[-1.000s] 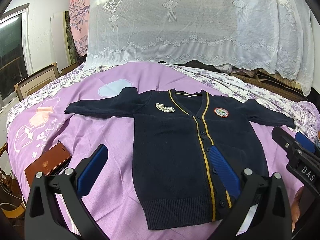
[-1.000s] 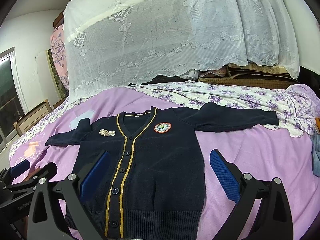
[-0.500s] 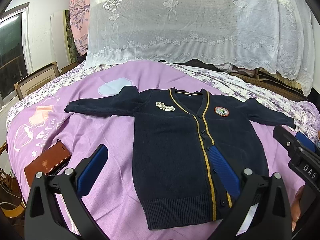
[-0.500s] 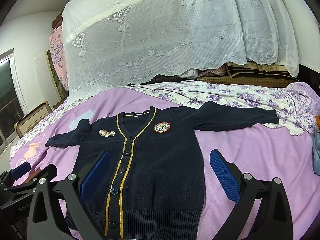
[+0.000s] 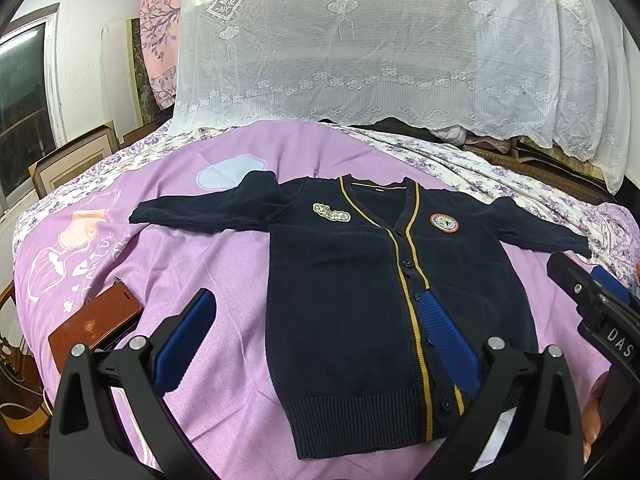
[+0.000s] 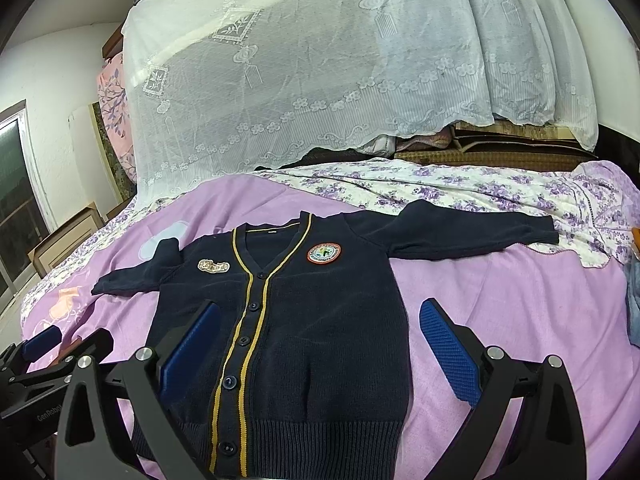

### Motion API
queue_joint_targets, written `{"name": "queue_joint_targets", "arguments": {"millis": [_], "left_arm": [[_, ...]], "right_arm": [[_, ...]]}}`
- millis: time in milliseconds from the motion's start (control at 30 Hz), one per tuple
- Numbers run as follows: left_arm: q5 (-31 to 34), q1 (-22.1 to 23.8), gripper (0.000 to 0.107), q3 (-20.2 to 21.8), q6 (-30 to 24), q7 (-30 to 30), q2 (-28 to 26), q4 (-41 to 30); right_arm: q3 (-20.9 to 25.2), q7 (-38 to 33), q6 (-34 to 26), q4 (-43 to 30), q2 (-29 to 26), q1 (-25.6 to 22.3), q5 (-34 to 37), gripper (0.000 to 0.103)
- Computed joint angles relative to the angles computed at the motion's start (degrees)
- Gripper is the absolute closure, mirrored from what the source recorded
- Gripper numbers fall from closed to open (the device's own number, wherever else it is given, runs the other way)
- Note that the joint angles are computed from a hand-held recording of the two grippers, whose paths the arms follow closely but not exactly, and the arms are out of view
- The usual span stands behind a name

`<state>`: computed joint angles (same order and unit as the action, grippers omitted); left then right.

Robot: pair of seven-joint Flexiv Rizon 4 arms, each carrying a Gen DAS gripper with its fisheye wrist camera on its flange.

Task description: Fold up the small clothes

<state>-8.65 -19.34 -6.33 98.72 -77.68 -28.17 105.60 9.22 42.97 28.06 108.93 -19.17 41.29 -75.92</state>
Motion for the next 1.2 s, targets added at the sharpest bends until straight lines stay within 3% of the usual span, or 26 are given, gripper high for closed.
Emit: {"name": "queue_joint_targets", "arguments": {"millis": [433,1200], "left_arm": [[0.07,1.63,0.008,-1.34,0.08,0.06,-0.17,0.65],[-0.56,0.80,0.008,0.03,-4.46,-0.35,-2.86,-2.97]], "right_arm": [[-0.10,0.80,0.69,0.16,-0.04,-0.24,0.17,0.003],[-0.51,0.47,1.87,-0.13,-1.10,-0.79,2.00,0.003]]}}
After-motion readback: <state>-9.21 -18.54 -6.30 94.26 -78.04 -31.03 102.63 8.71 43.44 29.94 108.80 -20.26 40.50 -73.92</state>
